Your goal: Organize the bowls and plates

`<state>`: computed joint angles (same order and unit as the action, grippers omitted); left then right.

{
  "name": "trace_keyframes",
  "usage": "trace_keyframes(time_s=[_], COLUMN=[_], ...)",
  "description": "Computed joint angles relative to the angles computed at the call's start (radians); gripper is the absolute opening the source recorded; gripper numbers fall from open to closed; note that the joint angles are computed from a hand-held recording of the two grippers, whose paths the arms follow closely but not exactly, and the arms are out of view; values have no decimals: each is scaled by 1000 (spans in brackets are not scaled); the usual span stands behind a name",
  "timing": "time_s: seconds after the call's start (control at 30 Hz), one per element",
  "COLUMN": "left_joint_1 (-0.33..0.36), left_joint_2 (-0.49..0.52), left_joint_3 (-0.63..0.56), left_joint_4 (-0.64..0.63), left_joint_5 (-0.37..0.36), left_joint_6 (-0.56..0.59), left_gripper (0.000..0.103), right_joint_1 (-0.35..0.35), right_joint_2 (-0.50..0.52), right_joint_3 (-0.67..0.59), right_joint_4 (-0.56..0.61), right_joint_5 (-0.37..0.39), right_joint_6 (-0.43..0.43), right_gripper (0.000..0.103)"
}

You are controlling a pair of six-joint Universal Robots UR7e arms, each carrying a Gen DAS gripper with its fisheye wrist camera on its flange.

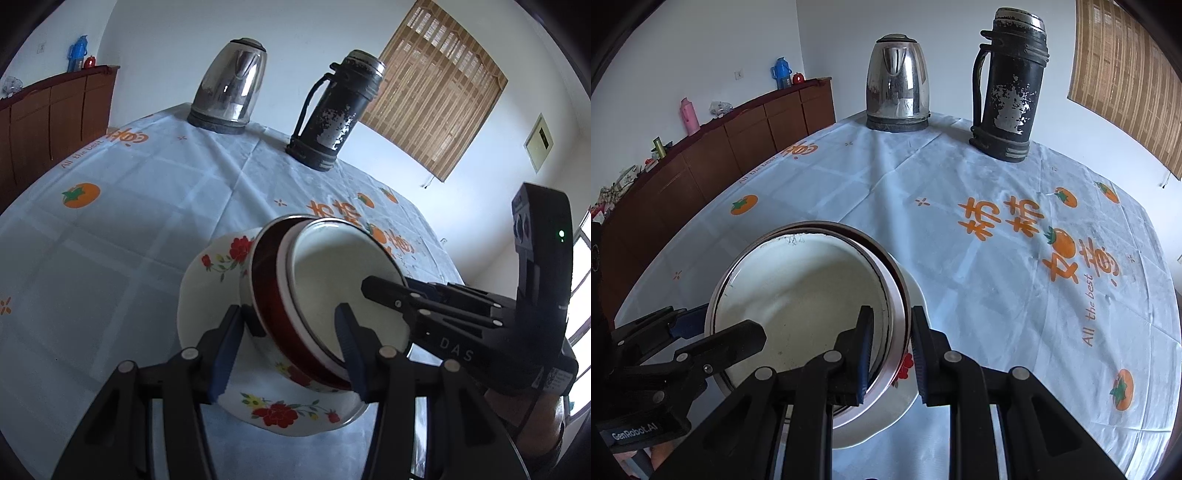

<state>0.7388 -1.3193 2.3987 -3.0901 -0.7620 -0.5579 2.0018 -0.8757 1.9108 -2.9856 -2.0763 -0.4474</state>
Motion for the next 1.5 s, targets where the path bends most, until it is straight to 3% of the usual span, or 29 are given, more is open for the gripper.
trace_keyframes(time_s=[0.4, 0.7, 0.77, 0.83, 1.03, 1.17, 1.33, 1.5], left_joint_1=[8, -32, -63, -94, -149, -156, -150, -128], left_joint_2=[38, 48, 53, 66, 117, 164, 244, 303], left_joint_3=[-1, 6, 12, 20, 10, -27, -75, -124], left_joint_4=[-71, -54, -44, -78, -282, -423, -615, -712], left_joint_5=[32, 132, 204, 269, 350, 347, 331, 299], left_joint_6=[54, 55, 38, 49, 224, 366, 543, 652], left_gripper=[53, 54, 58, 71, 83, 89, 95, 95], right_joint_1=[-29, -54, -49, -44, -42, -34, -44, -49], right_joint_2=[-25, -22, -31, -34, -43, -4, -2, 6], right_joint_3=[79, 136, 159, 183, 220, 217, 218, 211], right_joint_4=[-130, -339, -420, -524, -681, -831, -907, -979], right_joint_5=[94, 217, 227, 237, 273, 230, 237, 227], right_joint_6=[7, -90, -116, -146, -182, -254, -254, -263], right_gripper=[23, 28, 39, 60, 61, 62, 67, 69])
